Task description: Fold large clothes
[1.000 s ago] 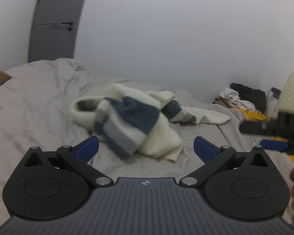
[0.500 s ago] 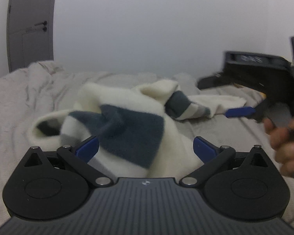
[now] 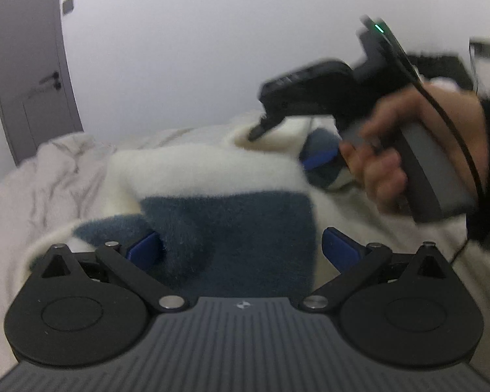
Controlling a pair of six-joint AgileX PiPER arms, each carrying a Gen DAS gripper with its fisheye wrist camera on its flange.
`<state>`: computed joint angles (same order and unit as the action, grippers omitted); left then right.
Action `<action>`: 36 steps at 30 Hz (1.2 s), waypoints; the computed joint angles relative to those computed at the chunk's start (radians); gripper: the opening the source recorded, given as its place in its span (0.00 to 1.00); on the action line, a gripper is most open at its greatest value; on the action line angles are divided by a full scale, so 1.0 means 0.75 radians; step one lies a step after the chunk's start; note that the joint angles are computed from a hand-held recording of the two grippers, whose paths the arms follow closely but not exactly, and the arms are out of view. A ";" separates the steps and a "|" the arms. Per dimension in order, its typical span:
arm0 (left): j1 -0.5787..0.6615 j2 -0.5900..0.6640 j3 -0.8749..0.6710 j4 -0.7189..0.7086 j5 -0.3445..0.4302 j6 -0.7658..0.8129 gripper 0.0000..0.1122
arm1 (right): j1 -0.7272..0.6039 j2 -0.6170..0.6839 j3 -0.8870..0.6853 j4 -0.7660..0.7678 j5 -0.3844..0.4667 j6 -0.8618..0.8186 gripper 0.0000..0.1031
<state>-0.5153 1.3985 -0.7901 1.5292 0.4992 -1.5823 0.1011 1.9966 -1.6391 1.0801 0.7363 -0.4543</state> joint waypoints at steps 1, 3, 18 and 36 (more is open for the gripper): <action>-0.021 0.027 -0.010 0.003 0.048 0.023 0.87 | 0.003 0.030 -0.044 -0.005 0.021 0.013 0.79; -0.065 0.068 -0.008 0.037 0.147 0.031 0.83 | 0.019 0.103 -0.163 -0.072 0.047 0.102 0.79; 0.087 -0.138 0.022 -0.138 0.161 0.113 0.14 | 0.081 0.236 -0.555 -0.364 0.141 0.380 0.15; 0.053 -1.118 0.262 -0.386 0.551 0.496 0.12 | -0.148 -0.874 0.606 0.148 -0.099 -0.242 0.13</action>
